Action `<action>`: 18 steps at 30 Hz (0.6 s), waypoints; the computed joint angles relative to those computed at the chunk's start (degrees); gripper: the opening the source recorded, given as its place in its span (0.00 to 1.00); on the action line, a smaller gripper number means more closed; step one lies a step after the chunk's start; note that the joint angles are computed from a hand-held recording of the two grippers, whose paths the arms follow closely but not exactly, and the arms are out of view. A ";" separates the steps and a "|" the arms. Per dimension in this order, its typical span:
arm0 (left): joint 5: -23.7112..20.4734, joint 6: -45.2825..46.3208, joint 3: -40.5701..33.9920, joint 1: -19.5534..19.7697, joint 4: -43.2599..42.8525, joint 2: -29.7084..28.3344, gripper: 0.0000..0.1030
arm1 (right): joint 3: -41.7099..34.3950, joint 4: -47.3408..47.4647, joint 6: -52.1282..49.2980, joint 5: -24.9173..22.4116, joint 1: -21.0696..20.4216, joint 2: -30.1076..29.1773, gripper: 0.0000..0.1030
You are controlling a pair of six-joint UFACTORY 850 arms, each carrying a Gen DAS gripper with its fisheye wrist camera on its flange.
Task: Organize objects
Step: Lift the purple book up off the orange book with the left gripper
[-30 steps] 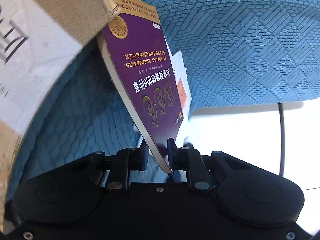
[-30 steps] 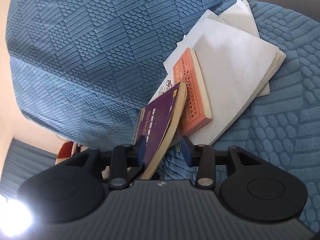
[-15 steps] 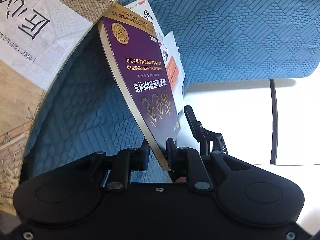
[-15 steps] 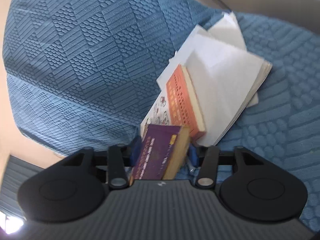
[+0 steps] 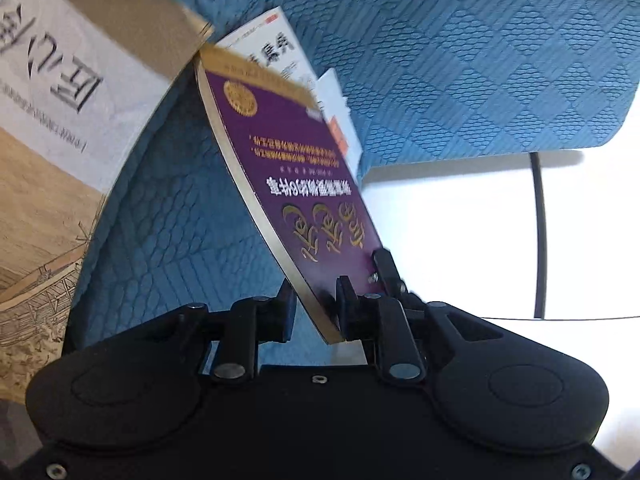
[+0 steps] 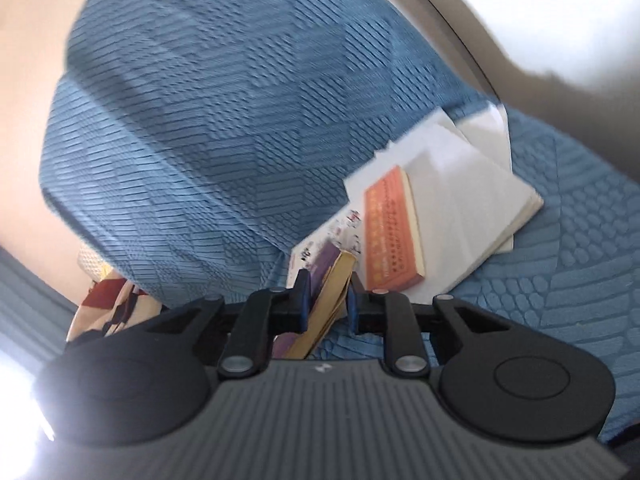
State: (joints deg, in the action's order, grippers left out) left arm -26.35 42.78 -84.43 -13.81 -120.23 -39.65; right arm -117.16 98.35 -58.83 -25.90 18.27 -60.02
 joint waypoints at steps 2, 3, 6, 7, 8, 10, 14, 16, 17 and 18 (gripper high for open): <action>0.41 -0.92 -0.03 0.25 2.11 0.88 0.18 | 3.14 1.73 -3.16 1.40 0.50 2.57 0.21; 0.64 -1.83 -0.06 0.36 3.64 1.30 0.18 | 4.20 1.43 -3.75 2.00 0.72 3.57 0.21; 0.05 -2.59 1.07 0.65 5.37 2.84 0.18 | 5.99 -0.60 -3.29 2.97 1.09 5.61 0.22; -0.41 -2.13 1.65 0.72 4.95 3.34 0.18 | 6.33 -1.04 -3.13 2.95 1.11 6.06 0.22; -0.89 -1.38 2.37 0.77 4.16 3.91 0.18 | 6.60 -1.72 -2.95 3.03 1.16 6.50 0.22; -1.49 -0.86 3.50 0.77 2.98 4.92 0.18 | 7.30 -2.64 -2.96 3.64 1.47 7.60 0.22; -1.87 -1.01 4.09 0.83 3.60 6.56 0.19 | 9.60 0.21 -6.30 4.24 1.80 10.19 0.22; -1.73 -1.94 3.62 0.97 5.68 7.22 0.19 | 10.41 1.54 -7.43 4.53 1.92 11.32 0.22; -1.60 -2.34 3.35 1.04 6.82 7.56 0.19 | 10.63 1.88 -7.74 4.77 2.03 11.81 0.22; -1.47 -2.74 2.97 1.10 7.80 7.81 0.19 | 10.73 2.14 -7.87 4.93 2.12 12.23 0.22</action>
